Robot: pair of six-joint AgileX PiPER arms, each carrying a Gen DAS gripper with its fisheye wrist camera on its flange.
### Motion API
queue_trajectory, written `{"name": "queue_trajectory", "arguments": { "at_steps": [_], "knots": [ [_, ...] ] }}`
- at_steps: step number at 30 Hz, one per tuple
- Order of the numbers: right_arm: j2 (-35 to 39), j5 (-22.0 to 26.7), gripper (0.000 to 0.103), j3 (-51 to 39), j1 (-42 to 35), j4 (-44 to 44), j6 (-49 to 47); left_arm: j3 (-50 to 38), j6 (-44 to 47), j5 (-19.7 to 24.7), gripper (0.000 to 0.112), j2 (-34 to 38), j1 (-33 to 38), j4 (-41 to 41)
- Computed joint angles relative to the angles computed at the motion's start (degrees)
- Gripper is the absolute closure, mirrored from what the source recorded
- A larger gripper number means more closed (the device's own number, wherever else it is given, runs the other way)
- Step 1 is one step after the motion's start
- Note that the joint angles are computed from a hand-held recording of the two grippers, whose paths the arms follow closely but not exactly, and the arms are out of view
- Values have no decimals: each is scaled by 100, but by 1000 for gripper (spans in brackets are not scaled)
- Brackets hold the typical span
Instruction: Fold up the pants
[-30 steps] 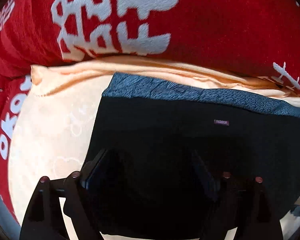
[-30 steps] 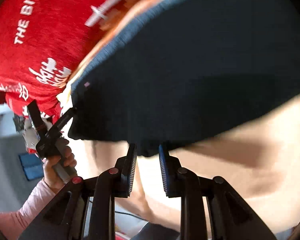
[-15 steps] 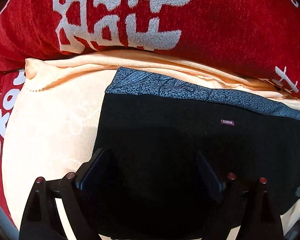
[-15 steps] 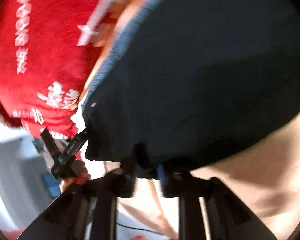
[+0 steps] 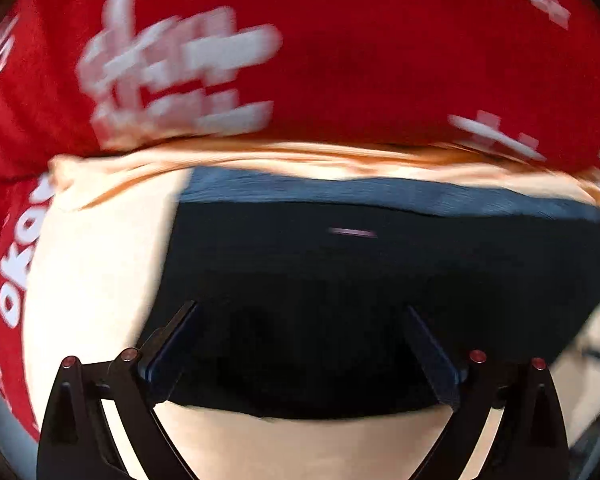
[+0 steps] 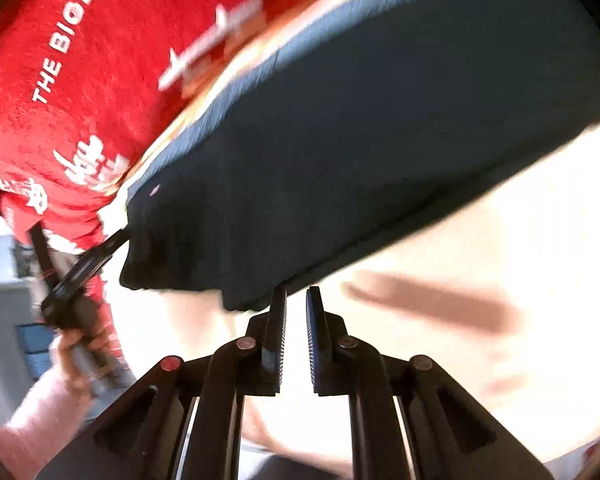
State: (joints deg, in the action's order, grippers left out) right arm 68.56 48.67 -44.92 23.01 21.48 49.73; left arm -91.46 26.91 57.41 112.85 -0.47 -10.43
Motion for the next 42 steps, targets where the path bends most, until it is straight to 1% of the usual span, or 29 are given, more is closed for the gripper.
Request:
{"name": "queue_trajectory", "arguments": {
  "at_steps": [1, 2, 3, 5, 6, 8, 9, 10, 11, 13, 15, 16, 17, 19, 21, 24, 25, 27, 28, 29, 30, 31, 32, 34, 36, 38, 39, 40, 42],
  "knots": [
    [-84, 319, 92, -135, -197, -366, 15, 163, 47, -23, 12, -94, -140, -95],
    [-115, 543, 92, -232, -520, -586, -200, 380, 68, -87, 13, -184, -364, -198],
    [-51, 640, 92, -296, -774, -630, -450, 650, -21, -235, 12, -238, -718, -253],
    [192, 710, 92, -392, -1239, -658, -1041, 947, -206, -460, 12, -233, -1150, -286],
    [355, 750, 92, -420, -1387, -721, -1307, 1184, -383, -725, 12, -206, -1448, -161],
    [530, 893, 93, -313, -1557, -770, -1654, 1365, -724, -900, 12, -114, -1748, 224],
    [317, 725, 93, -13, -1776, -497, -1967, 1562, -769, -1012, 12, -125, -1815, 323],
    [42, 669, 93, 216, -2000, -271, -2182, 1805, -686, -1244, 12, -284, -1773, 245],
    [-49, 786, 93, 267, -2130, -169, -2295, 1838, -688, -1247, 12, -320, -1790, 330],
    [-154, 1356, 92, 173, -2426, -166, -2365, 1578, -813, -918, 12, -335, -1928, 779],
    [-343, 1516, 92, -33, -2812, -164, -2695, 1226, -722, -809, 12, -297, -1905, 703],
    [-303, 1475, 92, -202, -2844, -232, -2773, 943, -781, -735, 12, -196, -1933, 621],
    [-204, 1439, 88, -374, -2962, -316, -2936, 538, -947, -630, 12, 6, -1986, 577],
    [340, 1231, 81, -748, -3347, -336, -3405, -428, -1475, -432, 12, 578, -2130, 569],
    [974, 868, 81, -1043, -3582, -337, -3757, -1344, -2200, -392, 12, 1231, -2308, 809],
    [1860, 569, 81, -1464, -3667, -445, -4117, -2193, -2867, -182, 12, 1921, -2463, 1250],
    [2052, 514, 81, -1558, -3708, -431, -4243, -2364, -2989, -139, 12, 2085, -2499, 1399],
    [2217, 354, 82, -1613, -3852, -471, -4497, -2862, -3223, 169, 12, 2525, -2559, 1816],
    [2233, 328, 82, -1656, -3879, -742, -4375, -2940, -3262, 287, 12, 2617, -2538, 1870],
    [2226, 315, 82, -1669, -3973, -1211, -4077, -2836, -3261, 238, 12, 2566, -2487, 1836],
    [2215, 360, 82, -1681, -4096, -1451, -3868, -2650, -3291, 159, 12, 2425, -2445, 1825],
    [2149, 418, 82, -1643, -4339, -1462, -3784, -2577, -3281, 181, 12, 2338, -2446, 1864],
    [1987, 468, 81, -1546, -4710, -1243, -3887, -2401, -3225, 168, 12, 2178, -2491, 1948],
    [1550, 704, 81, -1346, -5387, -913, -4240, -1718, -3251, 33, 12, 1676, -2643, 2010],
    [949, 1018, 81, -1094, -6045, -878, -4502, -1437, -3111, 26, 12, 1371, -2779, 1831],
    [440, 1353, 75, -897, -6865, -891, -4769, -1418, -3030, 124, 12, 1231, -2970, 1636],
    [244, 1441, 73, -802, -7249, -915, -4840, -1367, -3035, 114, 12, 1163, -3135, 1540],
    [201, 1492, 70, -776, -7670, -865, -5058, -1347, -3051, 92, 12, 1137, -3279, 1476],
    [193, 1571, 69, -700, -8520, -760, -5422, -1459, -3123, 95, 12, 1227, -3608, 1389]
  ]
}}
